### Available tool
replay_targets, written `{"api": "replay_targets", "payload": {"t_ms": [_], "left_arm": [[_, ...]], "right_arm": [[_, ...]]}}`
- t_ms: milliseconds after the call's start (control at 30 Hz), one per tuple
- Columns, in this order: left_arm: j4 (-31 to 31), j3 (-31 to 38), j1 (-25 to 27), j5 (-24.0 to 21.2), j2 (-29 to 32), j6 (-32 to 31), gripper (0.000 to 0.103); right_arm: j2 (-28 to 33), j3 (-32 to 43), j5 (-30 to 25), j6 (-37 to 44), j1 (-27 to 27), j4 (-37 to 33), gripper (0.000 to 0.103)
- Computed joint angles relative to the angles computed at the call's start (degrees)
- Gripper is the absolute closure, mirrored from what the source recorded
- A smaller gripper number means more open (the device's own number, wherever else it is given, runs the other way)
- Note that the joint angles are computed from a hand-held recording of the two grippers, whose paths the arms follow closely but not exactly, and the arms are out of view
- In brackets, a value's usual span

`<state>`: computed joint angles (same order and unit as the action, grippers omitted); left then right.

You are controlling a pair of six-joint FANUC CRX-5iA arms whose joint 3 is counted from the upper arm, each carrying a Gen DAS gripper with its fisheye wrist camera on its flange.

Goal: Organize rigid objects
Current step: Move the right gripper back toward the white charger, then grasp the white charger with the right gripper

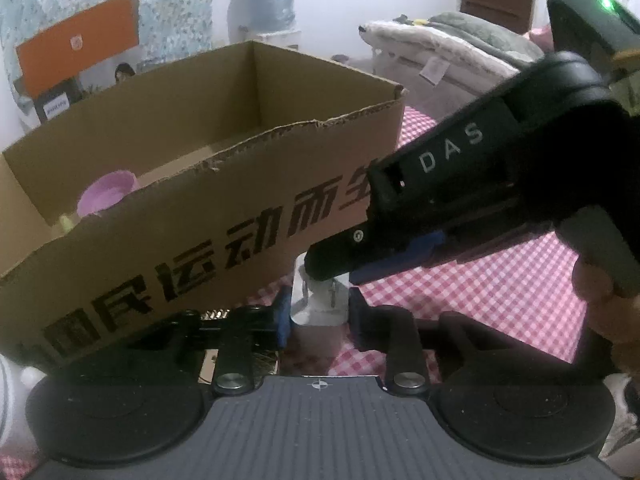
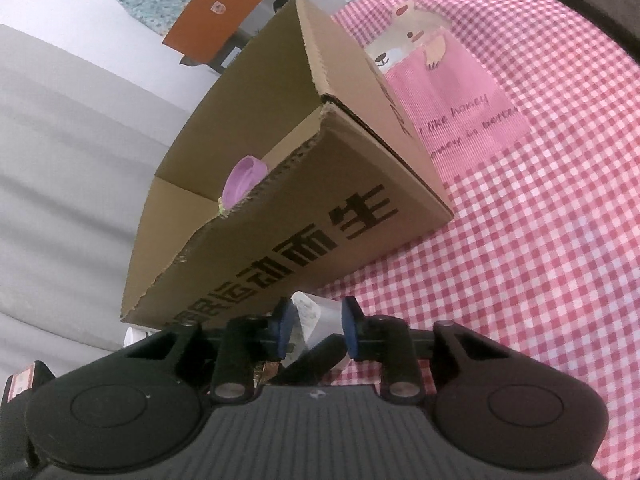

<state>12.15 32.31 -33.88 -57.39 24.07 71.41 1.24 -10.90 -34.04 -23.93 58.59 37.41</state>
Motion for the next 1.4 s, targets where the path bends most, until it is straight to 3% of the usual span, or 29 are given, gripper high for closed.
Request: {"api": "replay_targets", "payload": {"t_ms": [300,700,1000,1400], "left_arm": [[2.55,-1.89,0.35,-1.82,-1.41,0.14,0.077],[4.52,-10.91,1.56,-3.04,-8.73,-1.13,0.077],[4.69,-10.52,1.62,-4.48,-8.37,-1.58,0.075],[2.95,-10.52,1.08,-5.33,-8.26,-1.84,0.074]], "right_arm": [[-1.77,-1.52,-1.43,-1.63,2.1,0.48,0.076],[-2.52,-1.24,-3.84,-2.59,8.03,-0.29,0.076],[0.15,3.33,-7.67,1.22,9.19,-2.24,0.074],[-0.78,2.4,-7.19,1.53,9.3,-2.77,0.073]]}}
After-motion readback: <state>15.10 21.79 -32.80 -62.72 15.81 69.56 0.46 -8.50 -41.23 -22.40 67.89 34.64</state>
